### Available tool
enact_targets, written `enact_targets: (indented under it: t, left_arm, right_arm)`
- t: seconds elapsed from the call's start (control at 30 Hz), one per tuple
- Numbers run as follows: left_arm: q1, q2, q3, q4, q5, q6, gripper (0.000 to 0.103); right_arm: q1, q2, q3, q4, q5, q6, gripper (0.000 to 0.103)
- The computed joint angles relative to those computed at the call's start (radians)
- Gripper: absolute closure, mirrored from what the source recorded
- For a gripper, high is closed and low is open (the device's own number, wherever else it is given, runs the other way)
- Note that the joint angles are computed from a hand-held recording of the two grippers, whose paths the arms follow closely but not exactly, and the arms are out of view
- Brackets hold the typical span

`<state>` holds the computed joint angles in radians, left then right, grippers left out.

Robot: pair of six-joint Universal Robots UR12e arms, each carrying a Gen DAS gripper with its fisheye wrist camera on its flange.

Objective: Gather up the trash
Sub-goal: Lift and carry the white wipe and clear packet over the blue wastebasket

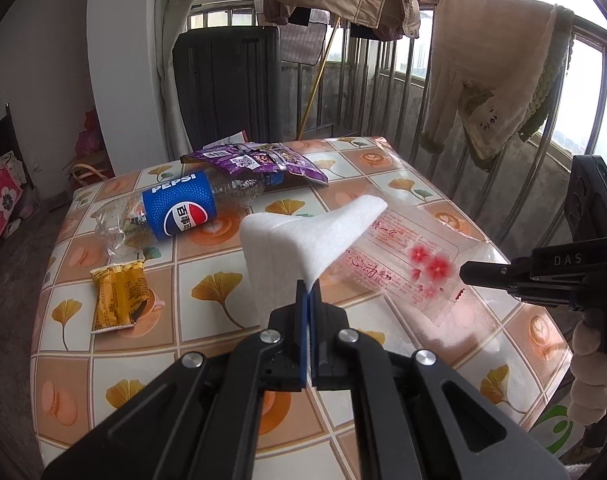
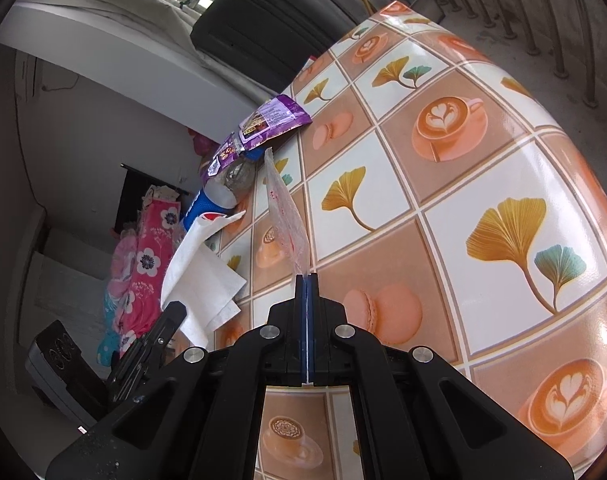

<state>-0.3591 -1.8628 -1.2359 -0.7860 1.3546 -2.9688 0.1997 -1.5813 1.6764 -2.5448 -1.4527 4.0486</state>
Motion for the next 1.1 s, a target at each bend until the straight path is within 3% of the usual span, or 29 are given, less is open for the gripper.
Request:
enact_targets:
  t: [0.43,0.73,0.83,0.97,1.1]
  left_arm:
    - [0.003,0.004,0.009,0.05,-0.017,-0.005,0.103]
    - [-0.011,-0.067,0.149,0.035,-0.16,0.013,0.103]
    - [-0.029,-0.112,0.231,-0.027,-0.24,0.037,0.103]
    - [-0.066,-0.192,0.376,-0.186,-0.365,0.069,0.103]
    - [-0.117,-0.312,0.598,-0.472,-0.469,0.182,0.103]
  right_arm:
    - [0.011,-0.034,0.017,-0.007,-0.094,0.005,0.103]
    - [0.011,-0.104,0.068,-0.04,-0.286,0.073,0.103]
    - [0.006,-0.144,0.102,-0.054,-0.387,0.118,0.103]
    - [0.008,-0.199,0.148,-0.032,-0.54,0.199,0.103]
    - [-0.002,-0.255,0.199,0.032,-0.663,0.318,0.103]
